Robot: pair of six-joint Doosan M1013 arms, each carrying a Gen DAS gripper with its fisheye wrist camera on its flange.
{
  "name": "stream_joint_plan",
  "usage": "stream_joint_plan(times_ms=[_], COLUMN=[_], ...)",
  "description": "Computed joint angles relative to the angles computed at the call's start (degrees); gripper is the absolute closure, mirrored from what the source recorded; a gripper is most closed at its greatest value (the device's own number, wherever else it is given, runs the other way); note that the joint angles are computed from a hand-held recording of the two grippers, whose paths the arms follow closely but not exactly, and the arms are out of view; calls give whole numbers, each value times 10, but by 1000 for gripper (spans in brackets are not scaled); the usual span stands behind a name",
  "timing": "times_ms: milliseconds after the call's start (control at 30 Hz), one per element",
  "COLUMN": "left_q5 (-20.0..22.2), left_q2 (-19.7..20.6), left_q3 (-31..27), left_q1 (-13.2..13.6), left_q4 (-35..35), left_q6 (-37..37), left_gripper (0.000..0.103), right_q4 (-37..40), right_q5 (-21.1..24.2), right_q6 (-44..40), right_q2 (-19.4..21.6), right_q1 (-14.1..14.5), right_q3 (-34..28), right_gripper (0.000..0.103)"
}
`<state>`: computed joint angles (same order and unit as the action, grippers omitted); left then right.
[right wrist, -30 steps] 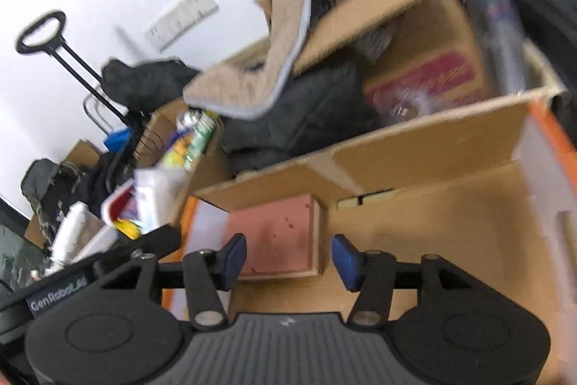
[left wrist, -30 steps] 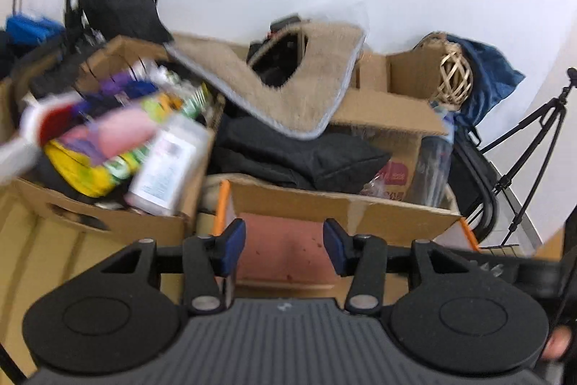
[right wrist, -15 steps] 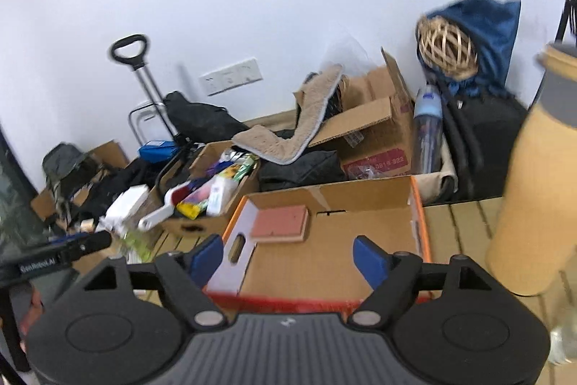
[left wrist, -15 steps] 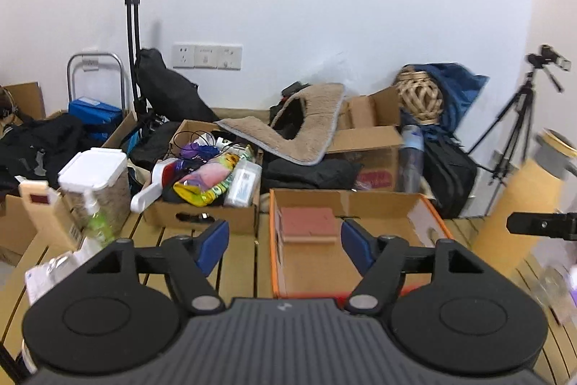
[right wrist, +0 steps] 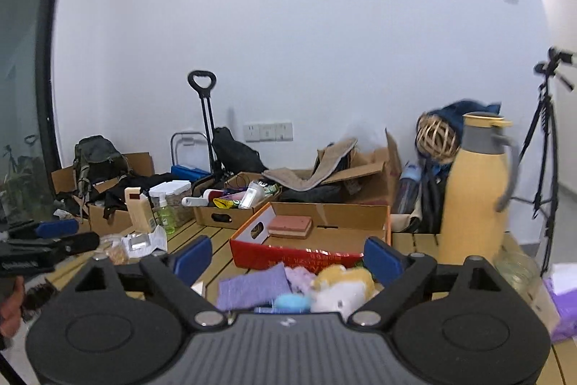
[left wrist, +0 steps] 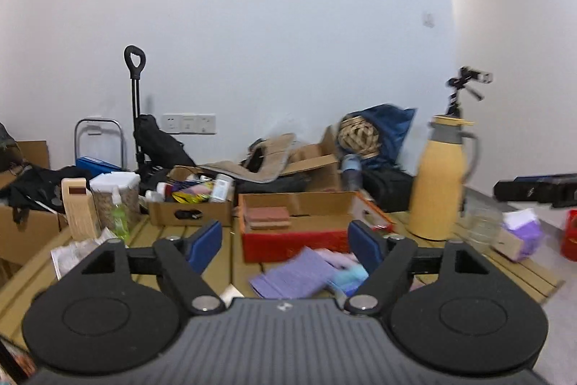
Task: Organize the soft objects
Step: 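Reach the right tool to the plush sheep toy and grasp it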
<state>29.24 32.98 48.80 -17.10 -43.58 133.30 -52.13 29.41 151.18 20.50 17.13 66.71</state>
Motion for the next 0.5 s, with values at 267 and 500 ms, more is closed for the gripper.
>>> stream_joint_plan(times_ms=[267, 500], left_q5=[-43, -11], left_q2=[-59, -19], left_q3=[135, 82], left_q1=[3, -7], left_q4=[-52, -23], left_q6=[69, 36], left_gripper=[17, 13], right_q4=[-215, -188], right_q5=[67, 67], right_q6=[266, 228], right_q2=[-33, -5], right_q1=[57, 48], right_q3=[123, 105], right_gripper=[0, 0])
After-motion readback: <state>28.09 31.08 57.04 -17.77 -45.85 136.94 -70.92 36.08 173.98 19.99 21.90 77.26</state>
